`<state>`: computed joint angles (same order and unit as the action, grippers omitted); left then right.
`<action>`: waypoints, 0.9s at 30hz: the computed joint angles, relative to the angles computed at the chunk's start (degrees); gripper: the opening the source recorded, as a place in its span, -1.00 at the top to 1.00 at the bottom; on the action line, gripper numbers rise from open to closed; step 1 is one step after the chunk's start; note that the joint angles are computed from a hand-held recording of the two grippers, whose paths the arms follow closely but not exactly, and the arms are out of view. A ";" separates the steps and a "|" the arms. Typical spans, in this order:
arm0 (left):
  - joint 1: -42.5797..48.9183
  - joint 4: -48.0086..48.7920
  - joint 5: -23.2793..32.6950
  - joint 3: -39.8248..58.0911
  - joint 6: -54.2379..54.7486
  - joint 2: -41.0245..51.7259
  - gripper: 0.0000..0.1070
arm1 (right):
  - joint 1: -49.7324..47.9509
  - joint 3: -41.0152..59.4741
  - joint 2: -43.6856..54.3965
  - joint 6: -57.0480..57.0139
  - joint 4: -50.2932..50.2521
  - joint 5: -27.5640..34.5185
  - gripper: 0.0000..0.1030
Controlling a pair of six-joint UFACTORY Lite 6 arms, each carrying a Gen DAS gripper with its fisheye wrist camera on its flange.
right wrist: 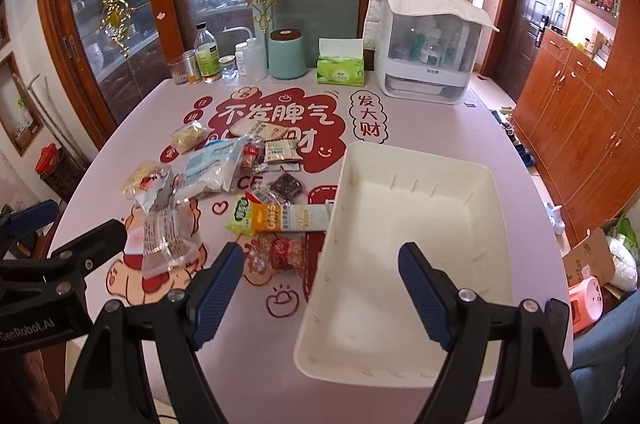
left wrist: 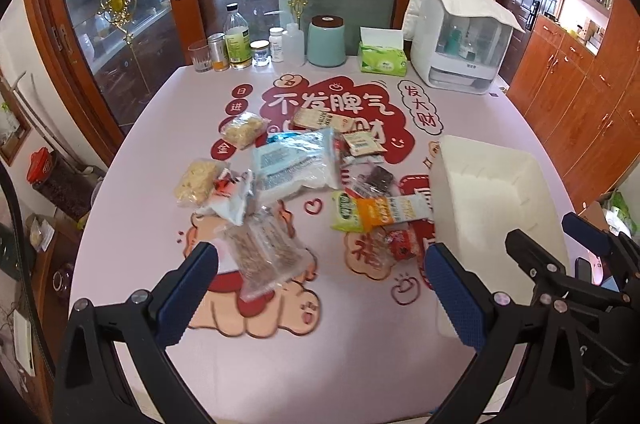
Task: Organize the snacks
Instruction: 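Grasp the red-and-white snack bag with the left tool while the right tool grasps a clear-wrapped cake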
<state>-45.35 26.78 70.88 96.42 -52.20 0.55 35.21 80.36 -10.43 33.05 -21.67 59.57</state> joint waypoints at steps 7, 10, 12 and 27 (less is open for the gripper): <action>20.88 -3.55 -6.60 -8.64 20.40 -9.37 -0.92 | 9.55 10.27 12.37 10.83 -4.54 2.46 -0.56; 33.95 -9.17 -10.38 -9.47 33.05 -10.08 -0.92 | 11.96 14.40 18.06 13.66 -4.55 2.32 -0.52; 41.81 -13.76 -12.54 -9.02 40.71 -9.00 -0.92 | 12.98 17.63 22.00 15.30 -4.59 2.83 -0.49; 61.60 -34.89 -19.96 -4.44 74.57 10.42 -0.92 | 15.26 43.67 52.92 5.82 4.09 2.56 -0.50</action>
